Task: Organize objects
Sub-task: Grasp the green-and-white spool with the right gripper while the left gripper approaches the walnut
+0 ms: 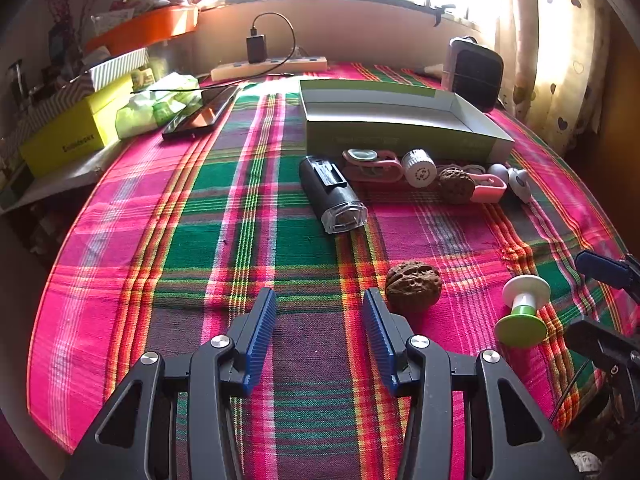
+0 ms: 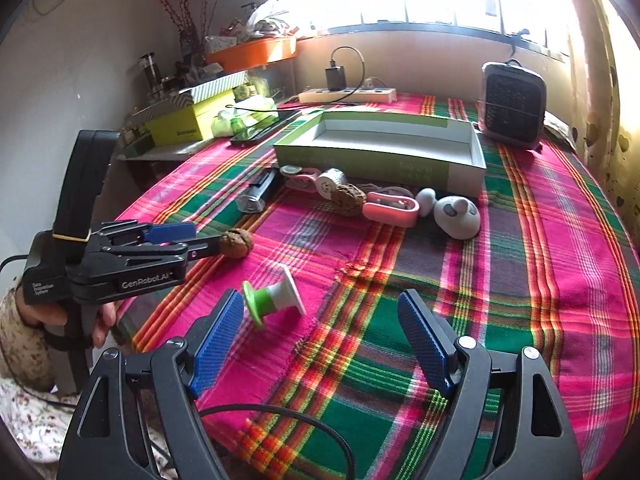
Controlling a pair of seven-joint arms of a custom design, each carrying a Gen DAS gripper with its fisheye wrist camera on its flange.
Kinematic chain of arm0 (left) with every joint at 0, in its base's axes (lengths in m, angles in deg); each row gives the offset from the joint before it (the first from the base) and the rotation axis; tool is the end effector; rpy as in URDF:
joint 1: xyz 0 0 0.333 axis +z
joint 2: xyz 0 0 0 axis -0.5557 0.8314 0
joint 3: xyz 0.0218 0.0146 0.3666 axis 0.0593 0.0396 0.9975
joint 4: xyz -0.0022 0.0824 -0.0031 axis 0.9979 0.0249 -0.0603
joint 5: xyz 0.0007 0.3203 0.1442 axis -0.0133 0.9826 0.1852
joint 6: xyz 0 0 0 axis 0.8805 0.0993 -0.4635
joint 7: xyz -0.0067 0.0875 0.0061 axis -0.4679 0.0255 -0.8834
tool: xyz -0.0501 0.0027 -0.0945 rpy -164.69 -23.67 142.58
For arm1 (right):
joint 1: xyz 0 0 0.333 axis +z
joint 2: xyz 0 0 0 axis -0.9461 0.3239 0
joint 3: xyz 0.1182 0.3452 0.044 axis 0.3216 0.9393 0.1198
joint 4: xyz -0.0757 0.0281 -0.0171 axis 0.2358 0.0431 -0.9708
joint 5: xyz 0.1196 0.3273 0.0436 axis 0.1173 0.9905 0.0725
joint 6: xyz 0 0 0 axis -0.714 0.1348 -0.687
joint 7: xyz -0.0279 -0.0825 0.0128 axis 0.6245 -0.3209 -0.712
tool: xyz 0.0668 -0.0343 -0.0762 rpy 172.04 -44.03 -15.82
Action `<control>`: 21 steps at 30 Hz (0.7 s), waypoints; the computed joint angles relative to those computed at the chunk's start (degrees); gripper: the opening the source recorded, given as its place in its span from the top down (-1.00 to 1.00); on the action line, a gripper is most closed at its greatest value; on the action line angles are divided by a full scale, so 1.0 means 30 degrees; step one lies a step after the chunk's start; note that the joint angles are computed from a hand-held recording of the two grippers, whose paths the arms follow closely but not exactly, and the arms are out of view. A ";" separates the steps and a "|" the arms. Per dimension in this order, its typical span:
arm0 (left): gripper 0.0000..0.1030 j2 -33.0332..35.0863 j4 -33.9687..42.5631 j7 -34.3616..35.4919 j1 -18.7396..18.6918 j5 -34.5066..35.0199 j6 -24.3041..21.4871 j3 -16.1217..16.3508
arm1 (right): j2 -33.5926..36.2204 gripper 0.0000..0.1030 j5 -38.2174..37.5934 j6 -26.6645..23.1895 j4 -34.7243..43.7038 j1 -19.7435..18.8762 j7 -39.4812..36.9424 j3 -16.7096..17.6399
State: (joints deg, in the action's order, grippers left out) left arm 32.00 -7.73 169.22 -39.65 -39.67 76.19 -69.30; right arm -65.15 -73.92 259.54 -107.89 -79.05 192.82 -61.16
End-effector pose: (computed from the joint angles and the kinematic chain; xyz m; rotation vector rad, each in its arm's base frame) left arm 0.7317 -0.1739 0.4496 -1.3474 2.3108 -0.8760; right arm 0.6074 0.0994 0.4599 -1.7182 1.6020 -0.5791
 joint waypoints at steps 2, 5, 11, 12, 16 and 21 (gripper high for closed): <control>0.16 0.0038 0.0077 0.0148 0.0141 -0.0112 -0.0125 -0.0169 | 0.0224 -0.55 -0.0238 -0.0364 0.0347 -0.0076 -0.0437 0.0267; 0.16 0.0070 0.0124 0.0376 0.0281 -0.0300 -0.0210 -0.0344 | 0.0612 -0.55 0.0063 -0.1014 0.0865 -0.0069 -0.1101 0.0576; 0.16 0.0115 0.0245 0.0717 0.0384 -0.0556 -0.0438 -0.0469 | 0.1056 -0.53 0.0632 -0.1991 0.1680 0.1470 -0.2190 -0.0728; 0.16 0.0126 0.0278 0.0779 0.0422 -0.0622 -0.0501 -0.0510 | 0.1066 -0.51 0.0618 -0.2019 0.1754 0.2010 -0.2219 -0.1291; 0.16 0.0227 0.0534 0.1064 0.0619 -0.0993 -0.0883 -0.0742 | 0.1242 -0.23 0.0813 -0.2415 0.2142 0.2691 -0.2676 -0.1982; 0.16 0.0335 0.0846 0.1503 0.0778 -0.1380 -0.1373 -0.0927 | 0.1339 0.07 0.1445 -0.2548 0.2265 0.2474 -0.3540 -0.1679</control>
State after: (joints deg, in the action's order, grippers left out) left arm 33.01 -5.19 173.73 -37.32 -43.81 72.07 -72.08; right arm -61.14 -69.59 251.90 -101.10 -71.62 182.20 -66.20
